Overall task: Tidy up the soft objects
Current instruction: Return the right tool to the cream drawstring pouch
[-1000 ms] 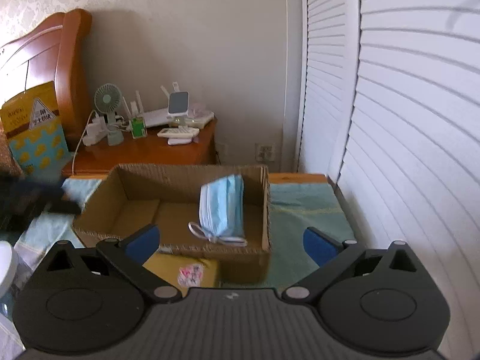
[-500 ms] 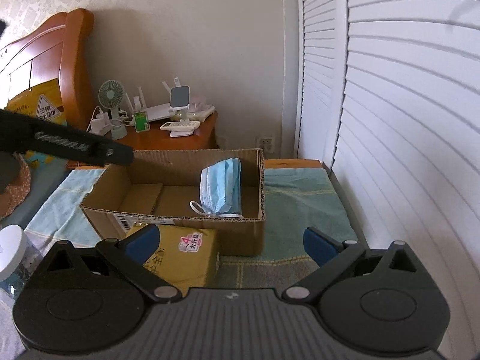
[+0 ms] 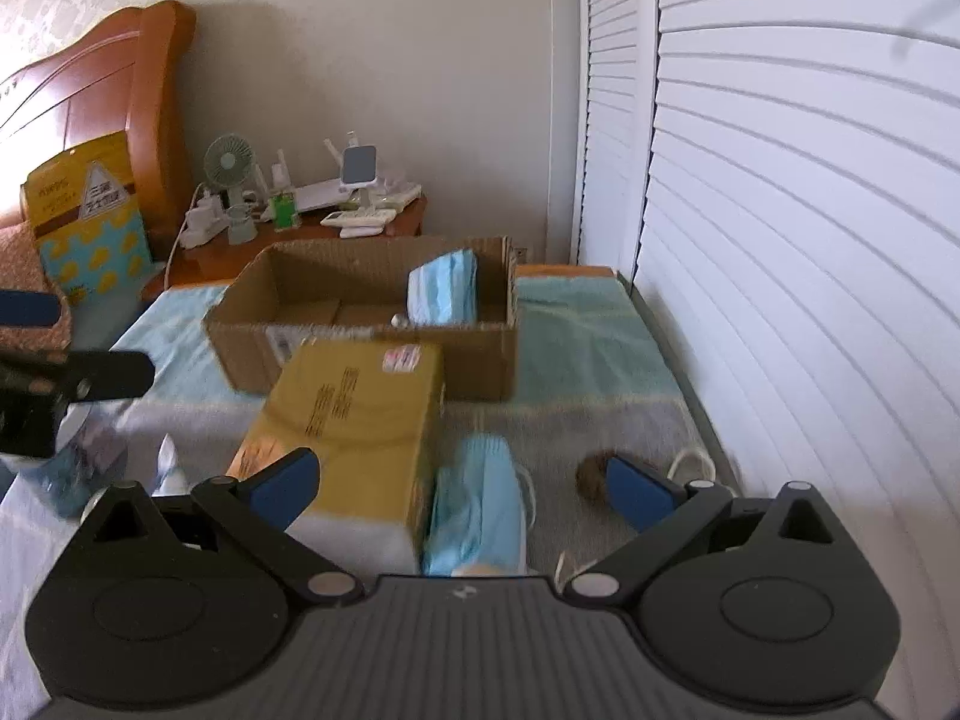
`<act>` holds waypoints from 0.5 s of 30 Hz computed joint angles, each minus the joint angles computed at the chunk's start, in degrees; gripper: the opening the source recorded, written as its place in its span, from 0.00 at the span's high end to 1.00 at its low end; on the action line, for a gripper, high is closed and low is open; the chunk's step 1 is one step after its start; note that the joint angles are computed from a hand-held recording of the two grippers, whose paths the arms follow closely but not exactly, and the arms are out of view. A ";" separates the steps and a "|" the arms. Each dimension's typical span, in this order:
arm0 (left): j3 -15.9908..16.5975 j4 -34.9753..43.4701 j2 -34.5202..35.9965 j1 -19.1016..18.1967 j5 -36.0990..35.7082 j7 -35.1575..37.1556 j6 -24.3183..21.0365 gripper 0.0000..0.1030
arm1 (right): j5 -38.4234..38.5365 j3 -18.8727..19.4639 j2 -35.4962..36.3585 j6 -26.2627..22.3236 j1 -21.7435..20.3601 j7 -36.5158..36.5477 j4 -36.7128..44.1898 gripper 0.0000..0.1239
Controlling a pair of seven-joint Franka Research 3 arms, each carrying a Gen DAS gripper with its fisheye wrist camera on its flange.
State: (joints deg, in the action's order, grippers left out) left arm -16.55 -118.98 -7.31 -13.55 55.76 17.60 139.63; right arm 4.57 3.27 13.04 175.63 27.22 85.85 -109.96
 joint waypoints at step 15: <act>-4.19 -12.65 -6.49 -0.27 5.17 -14.29 0.25 0.03 | 35.40 24.54 -6.17 9.40 -17.60 -34.83 -13.59 0.17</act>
